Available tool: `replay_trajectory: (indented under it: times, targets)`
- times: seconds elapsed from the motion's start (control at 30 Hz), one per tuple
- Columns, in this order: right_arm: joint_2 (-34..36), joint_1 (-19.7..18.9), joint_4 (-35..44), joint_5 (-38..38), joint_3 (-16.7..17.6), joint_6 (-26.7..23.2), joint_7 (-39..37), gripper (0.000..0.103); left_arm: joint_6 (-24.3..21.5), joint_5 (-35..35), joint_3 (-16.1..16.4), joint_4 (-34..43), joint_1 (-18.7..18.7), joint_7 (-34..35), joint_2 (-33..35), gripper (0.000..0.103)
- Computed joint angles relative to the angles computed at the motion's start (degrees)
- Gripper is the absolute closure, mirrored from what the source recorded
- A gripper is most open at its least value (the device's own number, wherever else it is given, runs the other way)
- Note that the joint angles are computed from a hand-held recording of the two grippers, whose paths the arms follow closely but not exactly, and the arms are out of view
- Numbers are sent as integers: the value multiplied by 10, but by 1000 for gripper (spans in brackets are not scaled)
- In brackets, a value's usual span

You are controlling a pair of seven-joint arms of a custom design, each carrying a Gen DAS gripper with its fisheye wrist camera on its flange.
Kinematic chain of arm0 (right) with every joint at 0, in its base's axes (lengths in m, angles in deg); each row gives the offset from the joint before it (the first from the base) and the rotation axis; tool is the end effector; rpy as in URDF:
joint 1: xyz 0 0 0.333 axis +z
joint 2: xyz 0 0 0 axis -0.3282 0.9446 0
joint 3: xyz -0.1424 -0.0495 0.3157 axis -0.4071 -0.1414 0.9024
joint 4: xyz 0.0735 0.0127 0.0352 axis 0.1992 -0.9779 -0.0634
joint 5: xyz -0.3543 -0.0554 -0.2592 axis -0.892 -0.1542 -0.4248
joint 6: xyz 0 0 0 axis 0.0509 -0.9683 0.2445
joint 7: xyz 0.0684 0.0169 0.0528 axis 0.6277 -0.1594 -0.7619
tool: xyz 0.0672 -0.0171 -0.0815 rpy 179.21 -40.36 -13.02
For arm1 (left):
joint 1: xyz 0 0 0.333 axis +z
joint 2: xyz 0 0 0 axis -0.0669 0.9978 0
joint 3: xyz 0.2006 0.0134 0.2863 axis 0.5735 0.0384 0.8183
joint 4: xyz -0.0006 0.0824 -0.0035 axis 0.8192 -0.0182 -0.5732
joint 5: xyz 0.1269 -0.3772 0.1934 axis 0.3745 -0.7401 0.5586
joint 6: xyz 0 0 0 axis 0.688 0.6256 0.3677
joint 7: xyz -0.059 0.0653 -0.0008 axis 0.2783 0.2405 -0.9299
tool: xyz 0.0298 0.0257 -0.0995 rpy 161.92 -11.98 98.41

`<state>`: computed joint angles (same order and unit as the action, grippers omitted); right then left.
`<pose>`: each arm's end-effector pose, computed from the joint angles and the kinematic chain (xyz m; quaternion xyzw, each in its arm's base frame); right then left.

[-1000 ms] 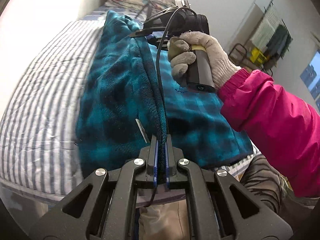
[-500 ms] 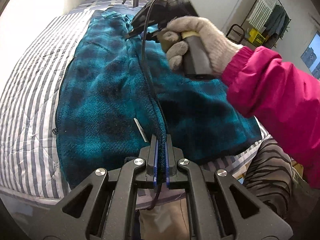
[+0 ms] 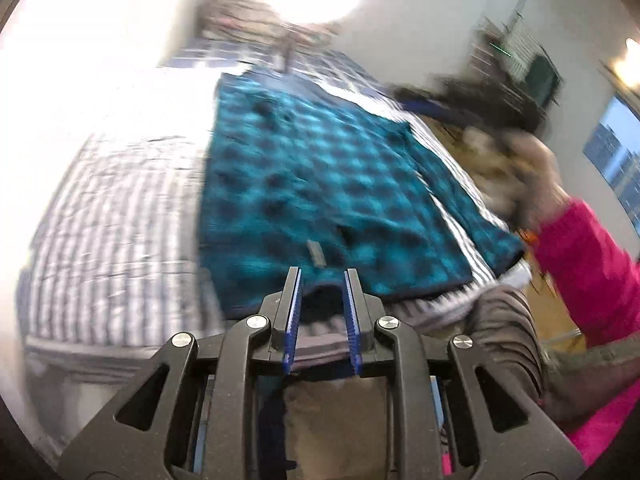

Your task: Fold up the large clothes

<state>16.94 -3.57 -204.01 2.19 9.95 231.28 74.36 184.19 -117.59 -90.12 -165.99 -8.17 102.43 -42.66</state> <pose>0.5844 0.1684 0.6461 -0.6187 0.6608 -0.1011 0.4127 0.5887 -0.1094 0.5721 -0.4473 0.8055 -0.3886 0.0117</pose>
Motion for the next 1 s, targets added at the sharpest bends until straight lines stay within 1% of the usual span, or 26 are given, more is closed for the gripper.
replay_trajectory:
  times: [0.07,0.17,0.23,0.33,0.43,0.5,0.53,0.57,0.6,0.63,0.73,0.8,0.83,0.87,0.9,0.93,1.0]
  targets:
    - [-48,-8,-46,-31,9,13,31,66,19,12,-1,8,5,-29,16,84]
    - [-102,-21,-99,-74,20,19,86,66,36,18,-9,24,7,-46,46,84]
    - [-141,-38,-133,-112,33,13,133,66,37,21,-19,34,6,-51,68,84]
    - [-190,-40,-171,-131,30,-3,167,66,48,33,-36,36,0,-42,89,84]
    - [-215,-41,-189,-144,27,-15,189,66,48,40,-52,33,-8,-30,103,84]
    - [-221,-37,-194,-147,21,-19,190,66,57,69,-62,22,-17,-26,111,84]
    - [-222,-36,-196,-148,19,-20,191,66,70,87,-66,15,-22,-30,112,84]
    - [-225,-34,-199,-146,15,-19,191,66,96,101,-70,3,-28,-27,113,84]
    - [-227,-33,-203,-144,12,-17,192,66,116,91,-74,-7,-30,-14,110,84]
    - [-231,-35,-208,-143,10,-16,196,66,124,87,-74,-11,-31,-10,108,84]
    - [-248,-49,-223,-156,13,-30,208,62,92,100,-69,3,-28,-43,104,84]
    - [-263,-62,-235,-171,17,-41,216,52,82,74,-65,2,-23,-41,86,84]
    - [-273,-71,-243,-180,18,-46,222,45,82,69,-63,0,-23,-37,78,84]
    - [-283,-79,-251,-187,19,-50,229,43,86,61,-61,-4,-24,-27,65,81]
    - [-290,-85,-257,-192,19,-57,233,43,89,49,-58,-10,-26,-15,53,75]
    - [-301,-91,-265,-197,17,-68,238,43,90,39,-55,-10,-28,-6,48,60]
    - [-321,-102,-279,-206,14,-88,244,43,93,17,-49,-14,-35,9,35,43]
